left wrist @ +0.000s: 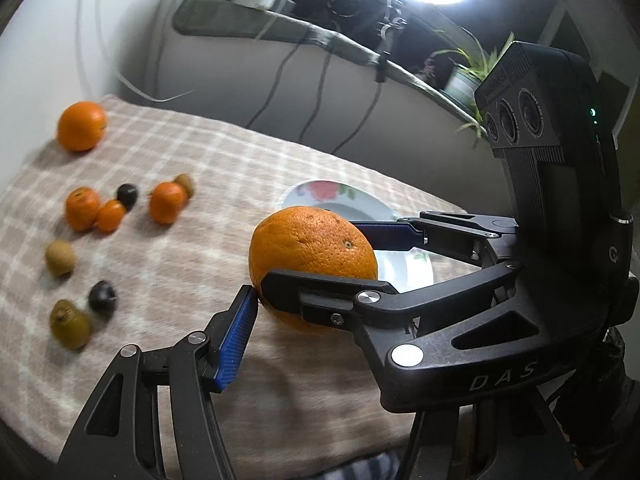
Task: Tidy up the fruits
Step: 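Lift the mandarin with the right gripper and carry it over the plate, then lower the mandarin into the plate and open the right gripper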
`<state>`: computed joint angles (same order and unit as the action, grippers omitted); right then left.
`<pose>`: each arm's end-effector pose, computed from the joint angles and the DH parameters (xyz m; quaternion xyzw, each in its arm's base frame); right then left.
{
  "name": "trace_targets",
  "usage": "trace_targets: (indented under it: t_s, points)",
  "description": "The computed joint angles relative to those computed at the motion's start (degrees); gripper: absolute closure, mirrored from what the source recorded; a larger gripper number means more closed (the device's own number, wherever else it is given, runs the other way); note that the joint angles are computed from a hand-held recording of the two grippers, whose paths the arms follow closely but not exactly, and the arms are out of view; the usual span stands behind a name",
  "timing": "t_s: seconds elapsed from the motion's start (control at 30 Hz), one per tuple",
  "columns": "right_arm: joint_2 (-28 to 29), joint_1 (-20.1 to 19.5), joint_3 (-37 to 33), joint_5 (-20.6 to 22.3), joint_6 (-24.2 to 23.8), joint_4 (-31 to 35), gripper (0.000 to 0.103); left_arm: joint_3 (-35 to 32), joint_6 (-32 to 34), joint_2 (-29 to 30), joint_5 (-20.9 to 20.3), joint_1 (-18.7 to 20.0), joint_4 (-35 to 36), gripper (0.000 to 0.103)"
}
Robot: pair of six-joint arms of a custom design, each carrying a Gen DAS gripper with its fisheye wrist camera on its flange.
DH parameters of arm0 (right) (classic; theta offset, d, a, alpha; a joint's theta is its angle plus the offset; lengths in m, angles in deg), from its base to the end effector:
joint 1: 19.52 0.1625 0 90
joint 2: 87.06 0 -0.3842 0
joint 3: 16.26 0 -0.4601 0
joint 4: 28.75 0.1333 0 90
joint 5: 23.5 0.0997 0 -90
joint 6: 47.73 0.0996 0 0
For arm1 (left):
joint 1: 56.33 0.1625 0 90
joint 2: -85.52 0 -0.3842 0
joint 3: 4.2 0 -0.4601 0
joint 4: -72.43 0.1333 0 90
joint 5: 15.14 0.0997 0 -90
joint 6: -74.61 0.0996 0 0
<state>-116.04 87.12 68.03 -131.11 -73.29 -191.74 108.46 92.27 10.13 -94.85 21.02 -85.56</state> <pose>0.3055 -0.6620 -0.0898 0.3296 -0.9195 0.1396 0.1626 0.0163 -0.6174 0.2223 0.2281 0.9332 -0.2598 0.0979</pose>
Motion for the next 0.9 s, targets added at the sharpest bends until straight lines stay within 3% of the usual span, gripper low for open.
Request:
trace_targets:
  t_s: [0.37, 0.9]
  points:
    - [-5.3, -3.0, 6.0, -0.7, 2.0, -3.8, 0.026, -0.7, 1.3, 3.0, -0.7, -2.5, 1.6, 0.044]
    - [-7.1, -5.2, 8.6, 0.1, 3.7, -4.1, 0.026, -0.1, 1.8, 3.9, 1.3, -3.9, 2.0, 0.046]
